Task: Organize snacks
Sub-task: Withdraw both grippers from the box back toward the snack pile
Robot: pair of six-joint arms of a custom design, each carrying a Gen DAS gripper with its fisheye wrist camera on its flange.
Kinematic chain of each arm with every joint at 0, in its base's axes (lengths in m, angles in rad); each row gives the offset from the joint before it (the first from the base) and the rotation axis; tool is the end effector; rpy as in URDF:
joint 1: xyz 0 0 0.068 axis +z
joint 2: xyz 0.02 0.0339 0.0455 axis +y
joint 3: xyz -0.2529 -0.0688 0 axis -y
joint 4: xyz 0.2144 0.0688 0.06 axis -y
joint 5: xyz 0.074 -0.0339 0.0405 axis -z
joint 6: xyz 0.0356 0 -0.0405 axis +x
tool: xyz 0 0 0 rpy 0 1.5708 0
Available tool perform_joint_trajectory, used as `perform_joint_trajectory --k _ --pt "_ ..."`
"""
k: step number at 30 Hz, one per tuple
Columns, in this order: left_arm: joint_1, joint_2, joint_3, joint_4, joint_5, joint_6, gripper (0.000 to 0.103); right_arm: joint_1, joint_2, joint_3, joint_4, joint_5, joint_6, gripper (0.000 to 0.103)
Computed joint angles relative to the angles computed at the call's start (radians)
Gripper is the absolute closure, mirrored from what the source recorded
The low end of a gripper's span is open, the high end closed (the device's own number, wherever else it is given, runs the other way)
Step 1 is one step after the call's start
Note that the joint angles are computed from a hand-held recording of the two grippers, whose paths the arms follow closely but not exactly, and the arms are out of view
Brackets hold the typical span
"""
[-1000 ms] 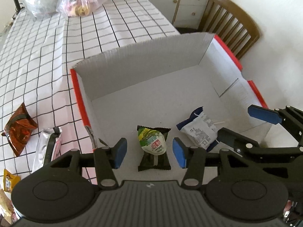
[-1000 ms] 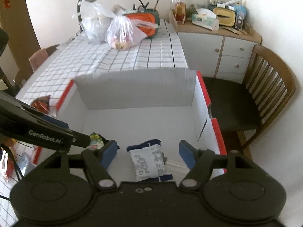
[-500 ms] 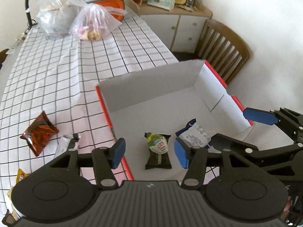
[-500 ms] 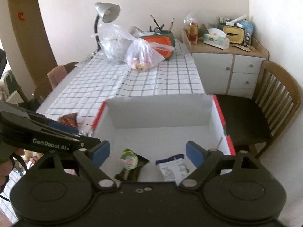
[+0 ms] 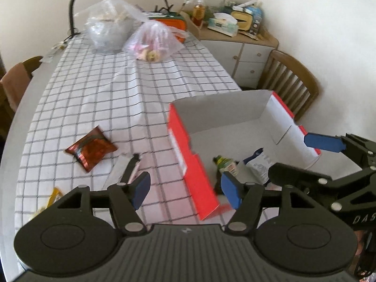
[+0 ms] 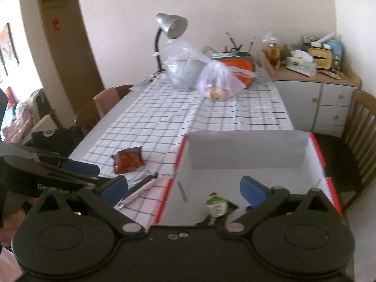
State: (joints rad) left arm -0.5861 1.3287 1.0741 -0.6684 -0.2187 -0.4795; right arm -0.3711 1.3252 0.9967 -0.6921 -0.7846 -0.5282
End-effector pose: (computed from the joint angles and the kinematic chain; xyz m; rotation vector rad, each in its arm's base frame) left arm 0.2105 -0.1305 0.2764 0.0407 2.4720 -0.1877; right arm 0.2260 -0.0609 0.2619 -0.4413 2.2367 0.5660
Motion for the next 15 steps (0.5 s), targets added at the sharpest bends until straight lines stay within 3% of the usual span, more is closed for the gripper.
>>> perform_joint_trajectory --k 3,15 --pt "0.010 -0.083 -0.078 -0.007 -0.012 -0.023 0.030 0.044 -0.031 -0.024 0.001 0.002 0.013 0.000" --pt "0.164 -0.350 -0.310 -0.085 0.026 -0.052 0.029 0.262 -0.114 -0.148 0.056 0.070 0.112 0.000"
